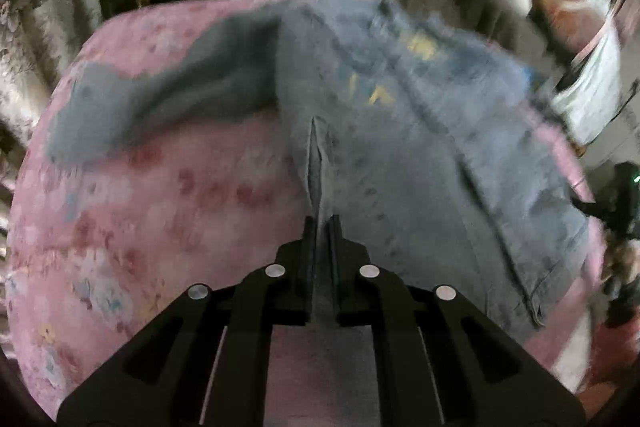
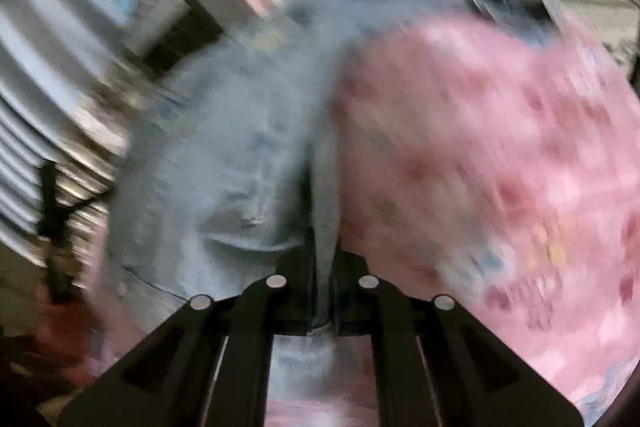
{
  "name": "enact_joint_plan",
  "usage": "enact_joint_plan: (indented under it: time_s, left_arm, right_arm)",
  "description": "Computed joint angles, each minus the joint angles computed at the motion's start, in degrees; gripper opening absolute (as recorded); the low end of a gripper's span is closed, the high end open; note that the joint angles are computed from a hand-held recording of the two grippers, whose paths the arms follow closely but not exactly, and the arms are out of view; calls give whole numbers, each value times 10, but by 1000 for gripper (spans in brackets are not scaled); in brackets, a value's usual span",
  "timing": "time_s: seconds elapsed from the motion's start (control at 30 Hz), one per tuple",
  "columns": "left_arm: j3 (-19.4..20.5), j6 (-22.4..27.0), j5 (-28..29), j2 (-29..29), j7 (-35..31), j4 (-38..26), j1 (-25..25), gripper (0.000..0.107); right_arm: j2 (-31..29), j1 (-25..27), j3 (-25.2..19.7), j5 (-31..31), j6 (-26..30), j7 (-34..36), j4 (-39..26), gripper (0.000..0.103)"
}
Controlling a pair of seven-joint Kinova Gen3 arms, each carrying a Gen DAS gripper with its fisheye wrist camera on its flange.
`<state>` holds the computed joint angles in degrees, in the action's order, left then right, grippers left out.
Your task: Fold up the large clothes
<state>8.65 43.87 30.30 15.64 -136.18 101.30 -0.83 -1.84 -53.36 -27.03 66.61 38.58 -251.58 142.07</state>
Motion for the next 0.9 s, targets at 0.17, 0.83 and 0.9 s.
enact_joint_plan:
  time_s: [0.17,0.83,0.9]
  left_arm:
    - [-32,-117,-23,-19,-9,49,69,12]
    - [24,-259,-161,86,232,-93,78,89]
    - [21,-253,-177,97,243,-107,86,90]
  right_arm:
    - [-59,-25,25,-77,89,111,-25,42]
    - [62,276,11,-88,265,404,-88,59]
    - [73,274,16,-81,277,419,-97,59]
